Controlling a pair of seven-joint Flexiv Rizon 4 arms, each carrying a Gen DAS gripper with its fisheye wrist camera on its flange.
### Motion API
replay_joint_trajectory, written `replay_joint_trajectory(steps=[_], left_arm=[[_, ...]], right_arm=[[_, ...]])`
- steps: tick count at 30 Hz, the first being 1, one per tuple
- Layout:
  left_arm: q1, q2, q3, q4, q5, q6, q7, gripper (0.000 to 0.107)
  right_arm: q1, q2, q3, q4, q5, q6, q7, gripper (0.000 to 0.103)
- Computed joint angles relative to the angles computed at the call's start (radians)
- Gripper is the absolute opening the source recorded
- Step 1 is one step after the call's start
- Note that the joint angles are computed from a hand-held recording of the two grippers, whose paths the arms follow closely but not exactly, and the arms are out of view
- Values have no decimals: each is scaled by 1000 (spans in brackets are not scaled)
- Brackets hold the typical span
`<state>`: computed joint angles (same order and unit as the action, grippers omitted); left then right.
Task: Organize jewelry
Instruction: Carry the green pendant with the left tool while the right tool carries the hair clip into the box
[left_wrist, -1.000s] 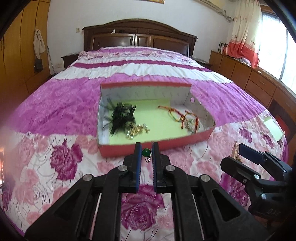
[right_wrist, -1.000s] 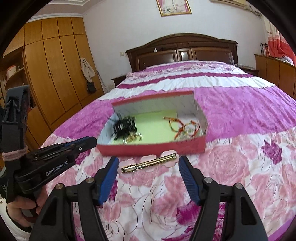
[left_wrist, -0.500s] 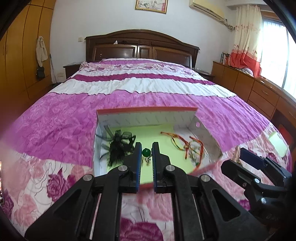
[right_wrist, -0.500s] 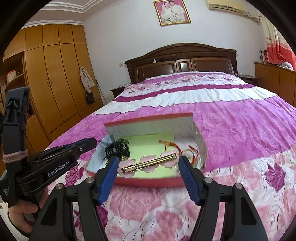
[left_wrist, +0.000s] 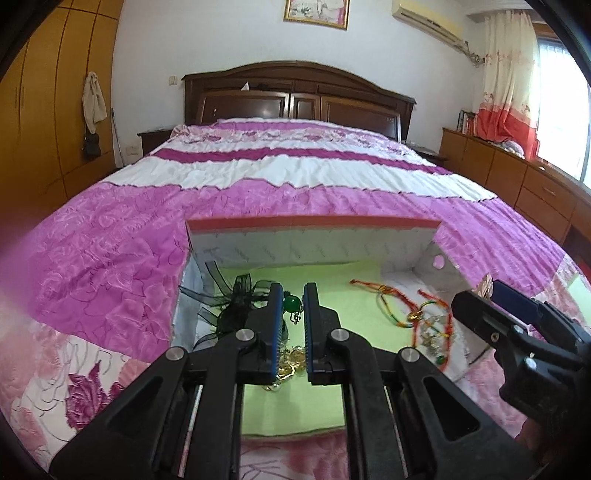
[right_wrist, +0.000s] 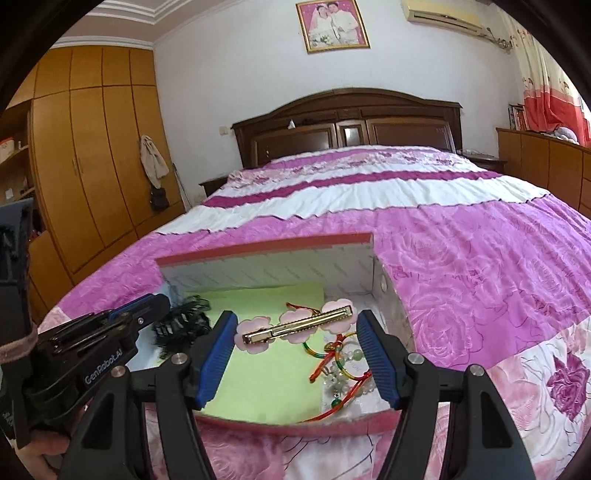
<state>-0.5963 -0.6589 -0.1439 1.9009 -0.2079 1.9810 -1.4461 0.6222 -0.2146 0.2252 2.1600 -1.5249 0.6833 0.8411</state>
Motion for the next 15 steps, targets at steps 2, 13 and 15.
replay_joint_trajectory(steps=[2,13,15], left_arm=[[0,-14,3,-13,-5,-20,3,2],[25,-44,-17,-48,9,-148,-19,3],[24,-48,-14,-53,12,-160,-26,3]], right_arm=[[-9,-15,-7,-2,5,21,-1,69],[-8,-69,-27,-20,79,66,-60,69],[0,-77,-27,-29,101,57,-88,69]])
